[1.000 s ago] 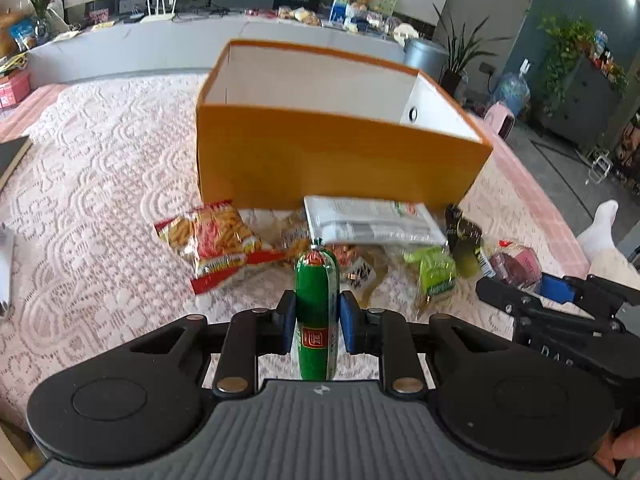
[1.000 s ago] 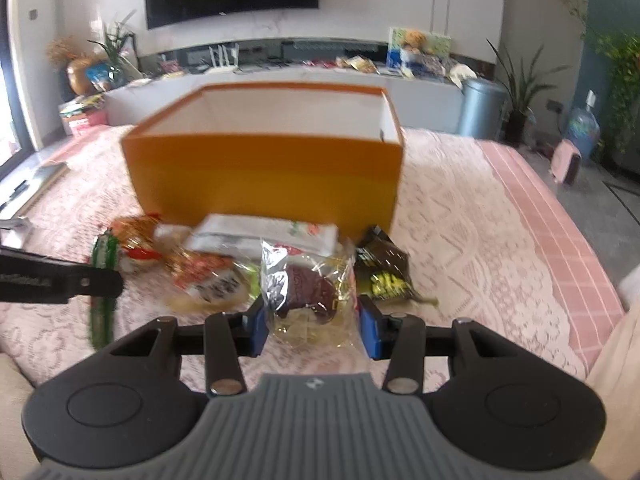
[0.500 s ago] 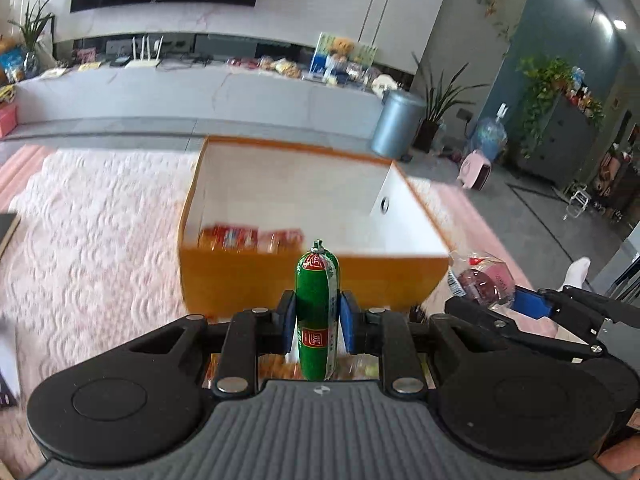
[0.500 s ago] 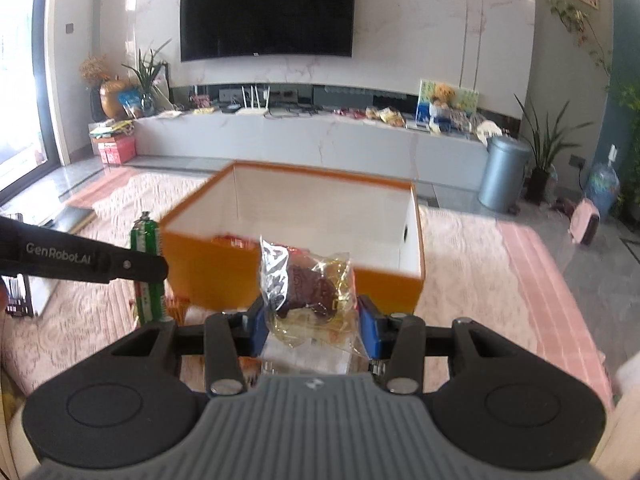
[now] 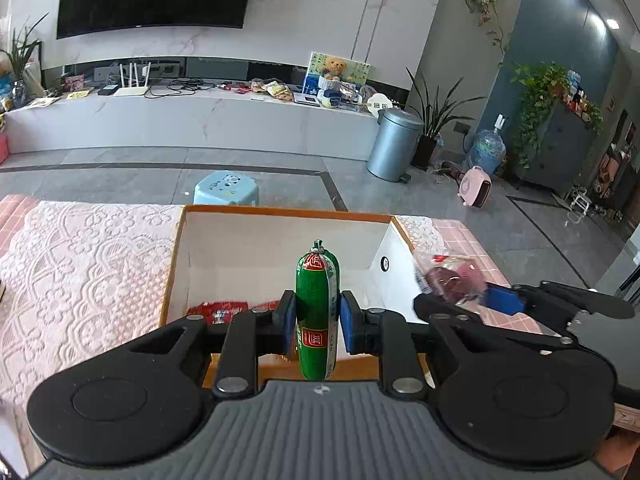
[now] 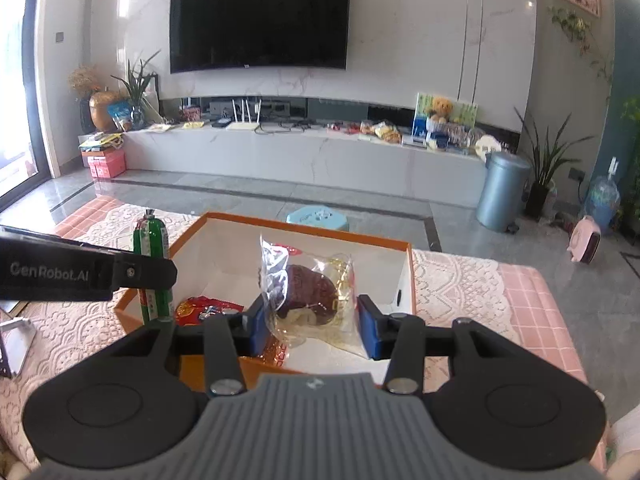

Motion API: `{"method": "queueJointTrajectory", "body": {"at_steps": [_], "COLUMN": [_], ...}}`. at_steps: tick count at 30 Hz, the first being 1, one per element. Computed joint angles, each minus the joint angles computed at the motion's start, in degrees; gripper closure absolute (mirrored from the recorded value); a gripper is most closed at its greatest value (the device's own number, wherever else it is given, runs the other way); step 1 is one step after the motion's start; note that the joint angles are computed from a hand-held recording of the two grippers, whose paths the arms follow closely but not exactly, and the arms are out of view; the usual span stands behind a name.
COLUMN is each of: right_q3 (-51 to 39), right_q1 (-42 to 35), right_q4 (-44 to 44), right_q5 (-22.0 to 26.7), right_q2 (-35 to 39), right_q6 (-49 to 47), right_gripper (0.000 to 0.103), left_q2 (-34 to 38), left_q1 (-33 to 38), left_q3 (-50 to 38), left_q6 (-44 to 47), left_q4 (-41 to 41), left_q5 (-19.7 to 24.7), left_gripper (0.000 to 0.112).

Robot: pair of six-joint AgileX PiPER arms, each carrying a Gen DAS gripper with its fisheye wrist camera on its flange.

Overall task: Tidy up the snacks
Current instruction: 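Lift and carry the sausage and meat packet into the orange box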

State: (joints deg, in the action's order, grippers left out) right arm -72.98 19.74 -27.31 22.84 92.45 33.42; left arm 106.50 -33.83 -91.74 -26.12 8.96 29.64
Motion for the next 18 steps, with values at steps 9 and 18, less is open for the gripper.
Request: {"method": "queueJointTrajectory", "body": {"at_steps": [9, 18], "right_q3": [-19.96, -44.96], "right_q1": [-5.40, -8.22], "right_q4": [22.47, 29.84], "right_q5": [11.86, 30.69], "right_q2": [16.52, 34.69], "right_q6": [-21.51, -29.87], "right_gripper": [0.060, 0.060], "left_q2": [11.41, 24.61], "left_q1": [3.58, 7.03], "left_q3": [-13.76, -32.00], "left_q6": [7.43, 14.33], "left_q4": [-9.23, -17.32], "left_q5": [8.08, 22.62], "left_gripper": [0.087, 0.087]}}
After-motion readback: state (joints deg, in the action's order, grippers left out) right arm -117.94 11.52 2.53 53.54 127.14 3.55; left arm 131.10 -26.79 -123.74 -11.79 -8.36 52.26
